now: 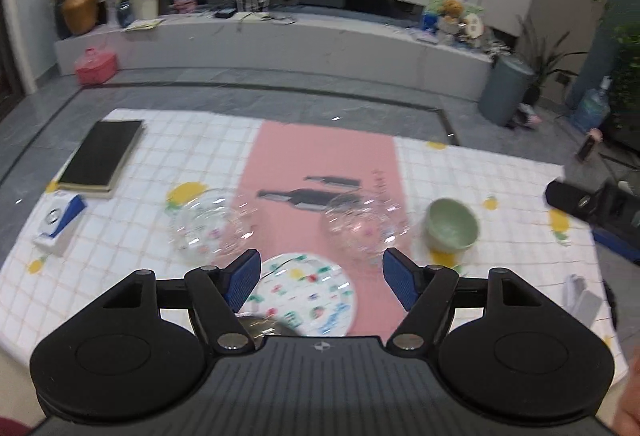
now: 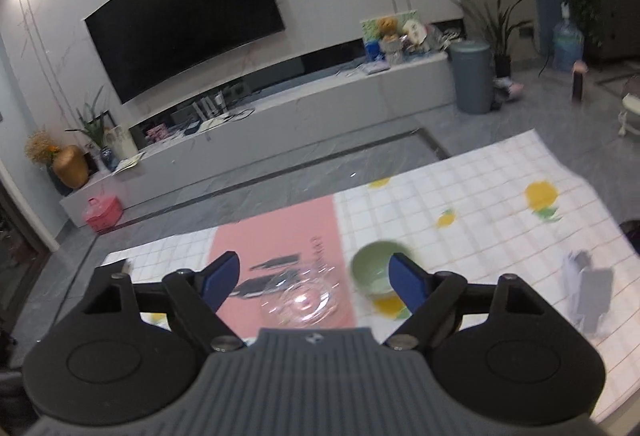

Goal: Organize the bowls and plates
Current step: 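Move both tools to the pale green bowl and close them on its rim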

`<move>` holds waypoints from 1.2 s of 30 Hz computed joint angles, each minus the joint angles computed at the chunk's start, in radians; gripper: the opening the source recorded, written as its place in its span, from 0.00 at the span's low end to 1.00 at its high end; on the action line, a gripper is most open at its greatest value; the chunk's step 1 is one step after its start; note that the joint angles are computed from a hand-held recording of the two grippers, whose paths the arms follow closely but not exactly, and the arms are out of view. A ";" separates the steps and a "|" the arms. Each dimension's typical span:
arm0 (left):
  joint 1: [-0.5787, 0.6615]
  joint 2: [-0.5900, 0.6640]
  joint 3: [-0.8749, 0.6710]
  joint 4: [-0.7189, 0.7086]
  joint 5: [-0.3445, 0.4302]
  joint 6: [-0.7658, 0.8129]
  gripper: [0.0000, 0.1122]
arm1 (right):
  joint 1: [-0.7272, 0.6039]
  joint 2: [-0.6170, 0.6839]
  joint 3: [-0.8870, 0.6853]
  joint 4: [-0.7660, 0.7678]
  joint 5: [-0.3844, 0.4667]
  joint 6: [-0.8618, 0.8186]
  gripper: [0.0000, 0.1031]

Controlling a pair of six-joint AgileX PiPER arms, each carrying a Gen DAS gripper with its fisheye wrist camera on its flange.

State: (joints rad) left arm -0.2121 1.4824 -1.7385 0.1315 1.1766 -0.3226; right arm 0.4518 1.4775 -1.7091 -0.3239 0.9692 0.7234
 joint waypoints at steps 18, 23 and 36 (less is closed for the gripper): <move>-0.310 0.376 -0.230 0.240 -0.006 -0.266 0.73 | -0.437 0.158 0.180 0.406 -0.261 -0.308 0.79; -0.387 0.420 -0.134 0.364 -0.131 -0.353 0.73 | -0.505 0.171 0.316 0.592 -0.385 -0.417 0.77; -0.316 0.494 -0.056 0.347 -0.320 -0.449 0.69 | -0.434 0.334 0.286 0.562 -0.520 -0.410 0.77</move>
